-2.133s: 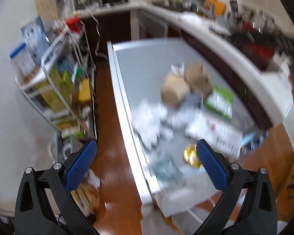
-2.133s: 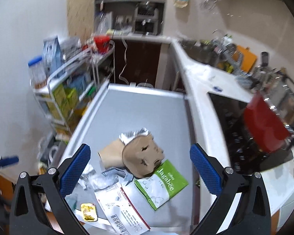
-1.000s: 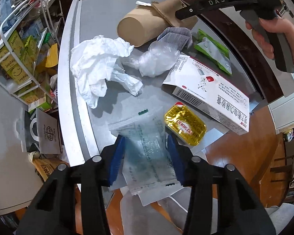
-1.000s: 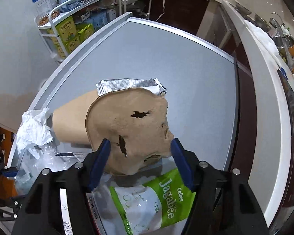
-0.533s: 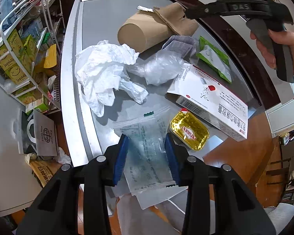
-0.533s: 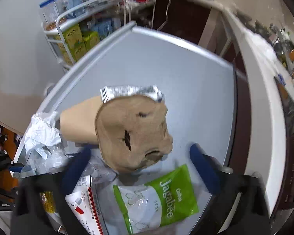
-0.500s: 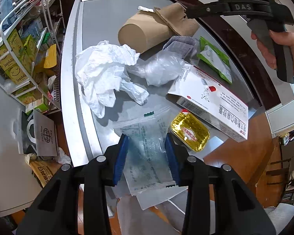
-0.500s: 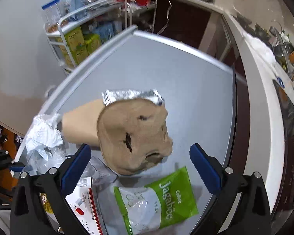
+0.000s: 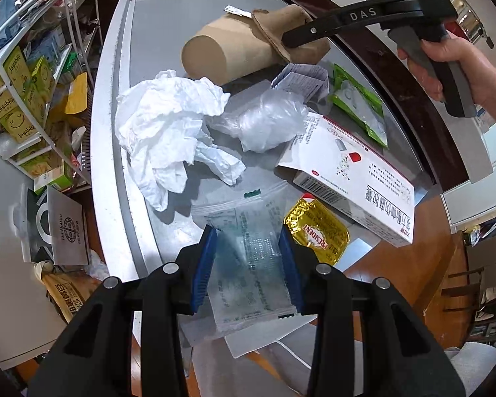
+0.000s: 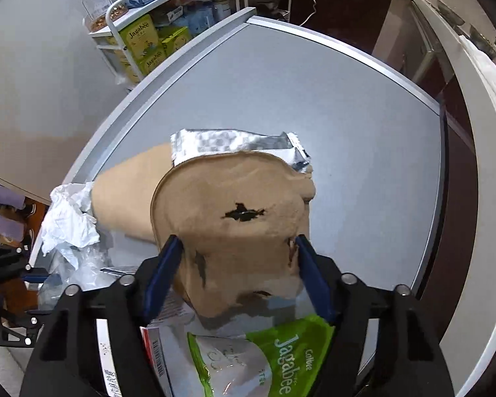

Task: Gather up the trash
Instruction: 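Carry the sachet and carton piece down into the white paper bag and release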

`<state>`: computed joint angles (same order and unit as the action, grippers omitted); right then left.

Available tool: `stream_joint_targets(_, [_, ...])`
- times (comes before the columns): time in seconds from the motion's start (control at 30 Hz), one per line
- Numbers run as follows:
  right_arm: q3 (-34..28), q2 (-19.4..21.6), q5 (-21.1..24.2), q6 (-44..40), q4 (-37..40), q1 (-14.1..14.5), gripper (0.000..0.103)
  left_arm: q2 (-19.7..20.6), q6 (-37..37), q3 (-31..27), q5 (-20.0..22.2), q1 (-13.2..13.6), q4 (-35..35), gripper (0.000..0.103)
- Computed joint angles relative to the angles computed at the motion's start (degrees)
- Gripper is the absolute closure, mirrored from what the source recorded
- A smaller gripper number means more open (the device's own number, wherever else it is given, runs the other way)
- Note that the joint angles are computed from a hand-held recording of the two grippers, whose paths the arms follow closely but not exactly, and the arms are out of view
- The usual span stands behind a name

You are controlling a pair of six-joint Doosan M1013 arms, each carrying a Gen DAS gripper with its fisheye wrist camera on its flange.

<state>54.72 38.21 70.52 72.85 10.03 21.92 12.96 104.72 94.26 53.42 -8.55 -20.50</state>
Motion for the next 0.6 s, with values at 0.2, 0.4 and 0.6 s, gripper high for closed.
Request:
stream_joint_targets(0.2, [4.2,-3.1,-4.7,1.7,1.4,-0.4,0.039,-0.6,0.6,-0.1,-0.3,0.4,-0.5,0.065])
stream_joint_targets(0.4, [7.9,-6.4,-9.7,4.3,3.8,-1.1,0.04,-1.8,0.8,-0.6,-1.3,1.3,-1.4,0.065])
stream_joint_targets(0.6, [14.0,-12.6,-17.2,4.0,9.2,-1.7,0.04,-4.3,2.7,-1.2,-4.2,1.8,-2.7,0.065])
